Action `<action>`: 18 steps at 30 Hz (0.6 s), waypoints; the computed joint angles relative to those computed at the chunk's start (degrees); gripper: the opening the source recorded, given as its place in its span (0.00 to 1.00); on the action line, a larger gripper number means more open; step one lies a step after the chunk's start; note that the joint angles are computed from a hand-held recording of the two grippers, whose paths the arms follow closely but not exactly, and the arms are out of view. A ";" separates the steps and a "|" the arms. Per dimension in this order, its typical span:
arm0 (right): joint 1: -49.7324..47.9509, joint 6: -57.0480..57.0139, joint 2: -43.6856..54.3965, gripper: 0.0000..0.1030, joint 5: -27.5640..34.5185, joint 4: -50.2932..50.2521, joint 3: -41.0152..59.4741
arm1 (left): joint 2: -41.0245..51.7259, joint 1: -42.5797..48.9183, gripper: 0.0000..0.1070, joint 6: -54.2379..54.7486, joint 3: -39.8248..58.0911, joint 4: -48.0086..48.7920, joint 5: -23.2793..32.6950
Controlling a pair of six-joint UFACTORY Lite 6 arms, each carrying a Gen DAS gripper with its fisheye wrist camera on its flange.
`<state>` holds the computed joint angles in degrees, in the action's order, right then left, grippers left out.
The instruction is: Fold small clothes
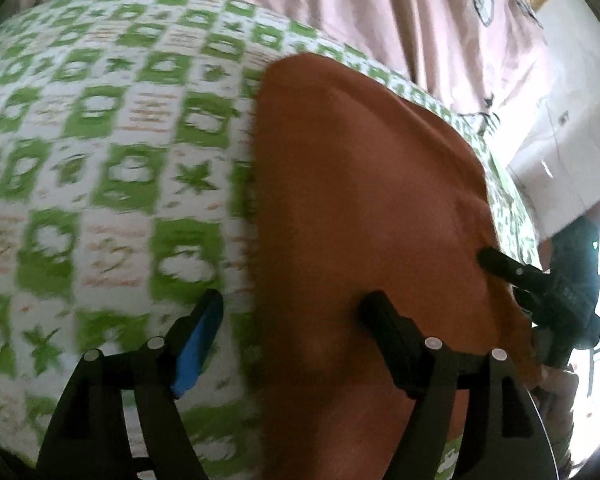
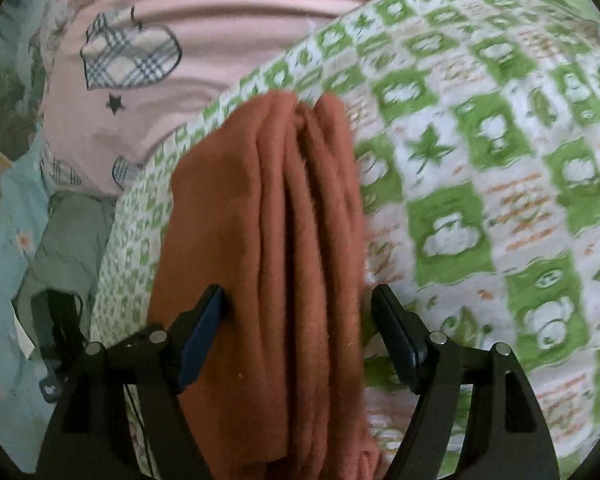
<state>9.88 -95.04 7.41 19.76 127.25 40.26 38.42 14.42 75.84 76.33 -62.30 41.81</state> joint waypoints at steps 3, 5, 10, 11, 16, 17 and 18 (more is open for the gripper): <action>0.04 7.75 1.65 0.35 2.05 -6.85 1.58 | 2.10 -1.06 0.32 0.18 2.11 0.00 2.54; 2.16 6.58 -1.03 0.29 -0.54 -5.10 0.83 | -0.51 -0.07 0.20 3.28 -0.76 -2.61 2.51; 9.88 3.39 -5.68 0.24 -2.24 1.31 0.38 | -11.14 8.32 0.17 7.46 -9.24 -3.54 7.56; 12.25 0.54 -5.34 0.24 -2.55 4.93 0.94 | -14.13 11.13 0.17 8.76 -11.20 -3.00 8.38; 22.37 -11.04 2.25 0.24 0.99 20.48 7.00 | -17.99 25.17 0.17 9.20 -9.44 3.80 16.29; 24.07 -12.07 4.25 0.24 1.69 22.22 8.77 | -18.02 27.99 0.17 9.50 -8.37 5.05 17.54; 25.28 -12.67 5.79 0.24 2.33 23.30 9.98 | -18.07 29.80 0.17 9.62 -7.67 5.79 18.37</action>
<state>35.16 -107.71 13.19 22.09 150.55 50.24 20.35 44.22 85.46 68.66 -56.51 60.19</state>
